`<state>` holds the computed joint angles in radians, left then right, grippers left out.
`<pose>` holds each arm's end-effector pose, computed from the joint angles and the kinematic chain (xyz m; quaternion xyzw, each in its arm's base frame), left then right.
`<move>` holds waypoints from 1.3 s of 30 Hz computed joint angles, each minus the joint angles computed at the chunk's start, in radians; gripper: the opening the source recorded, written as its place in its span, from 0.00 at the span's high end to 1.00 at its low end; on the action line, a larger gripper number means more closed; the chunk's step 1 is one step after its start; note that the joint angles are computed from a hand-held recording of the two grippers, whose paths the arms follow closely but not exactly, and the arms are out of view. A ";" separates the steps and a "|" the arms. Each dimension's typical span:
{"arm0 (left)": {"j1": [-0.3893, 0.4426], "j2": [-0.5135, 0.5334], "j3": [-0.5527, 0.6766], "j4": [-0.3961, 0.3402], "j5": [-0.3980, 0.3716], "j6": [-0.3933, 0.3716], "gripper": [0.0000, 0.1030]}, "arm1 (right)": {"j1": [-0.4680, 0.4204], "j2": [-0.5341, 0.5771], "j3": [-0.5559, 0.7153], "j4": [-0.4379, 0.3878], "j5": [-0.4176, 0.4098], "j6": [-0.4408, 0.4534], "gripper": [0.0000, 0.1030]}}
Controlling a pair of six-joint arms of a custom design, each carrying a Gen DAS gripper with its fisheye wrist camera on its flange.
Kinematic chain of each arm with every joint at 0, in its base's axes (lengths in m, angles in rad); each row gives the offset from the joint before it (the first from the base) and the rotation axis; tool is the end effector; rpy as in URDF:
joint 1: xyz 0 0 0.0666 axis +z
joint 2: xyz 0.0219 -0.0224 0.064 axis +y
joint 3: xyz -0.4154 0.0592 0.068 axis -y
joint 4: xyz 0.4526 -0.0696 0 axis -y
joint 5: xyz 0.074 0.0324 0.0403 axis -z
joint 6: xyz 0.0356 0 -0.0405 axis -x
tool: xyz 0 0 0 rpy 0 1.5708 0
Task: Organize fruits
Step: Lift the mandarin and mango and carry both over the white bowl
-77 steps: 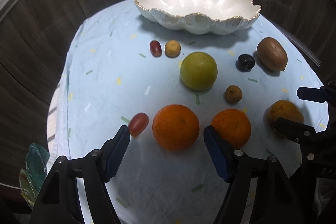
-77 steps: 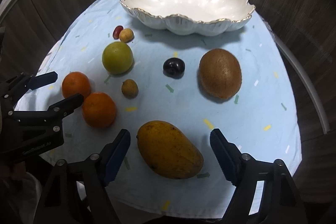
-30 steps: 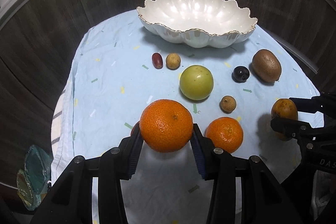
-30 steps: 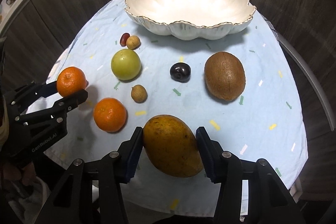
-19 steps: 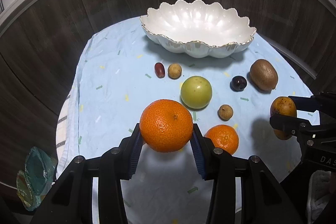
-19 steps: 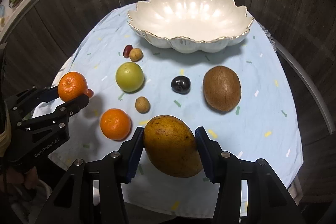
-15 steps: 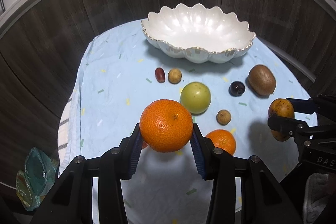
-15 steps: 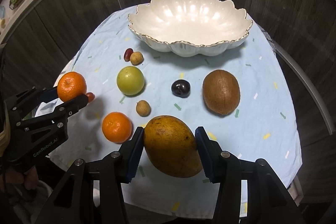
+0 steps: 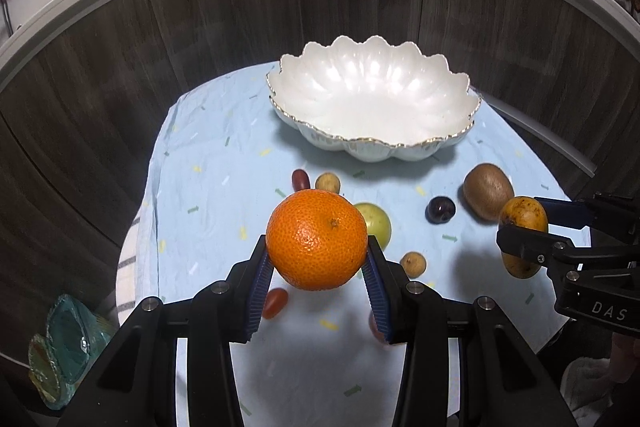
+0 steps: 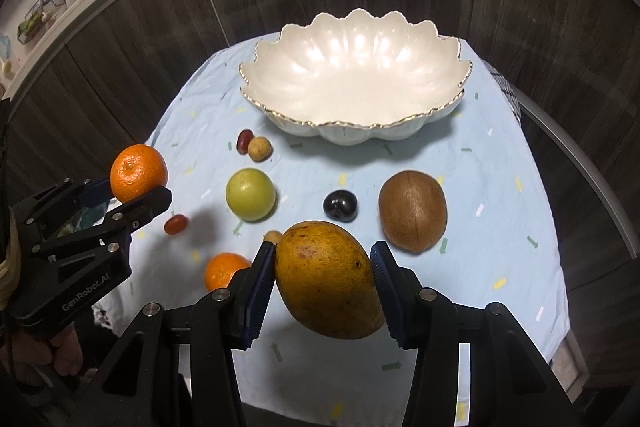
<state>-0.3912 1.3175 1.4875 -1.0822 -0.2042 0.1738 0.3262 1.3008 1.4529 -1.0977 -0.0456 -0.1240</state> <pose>0.4613 -0.1829 0.5401 0.0694 0.9394 0.0029 0.3358 0.4618 0.1575 0.5287 -0.1030 0.9457 0.0898 0.2949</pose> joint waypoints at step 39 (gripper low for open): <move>0.039 0.232 0.315 0.066 0.055 -0.069 0.58 | -0.076 0.201 0.296 0.120 0.035 0.027 0.54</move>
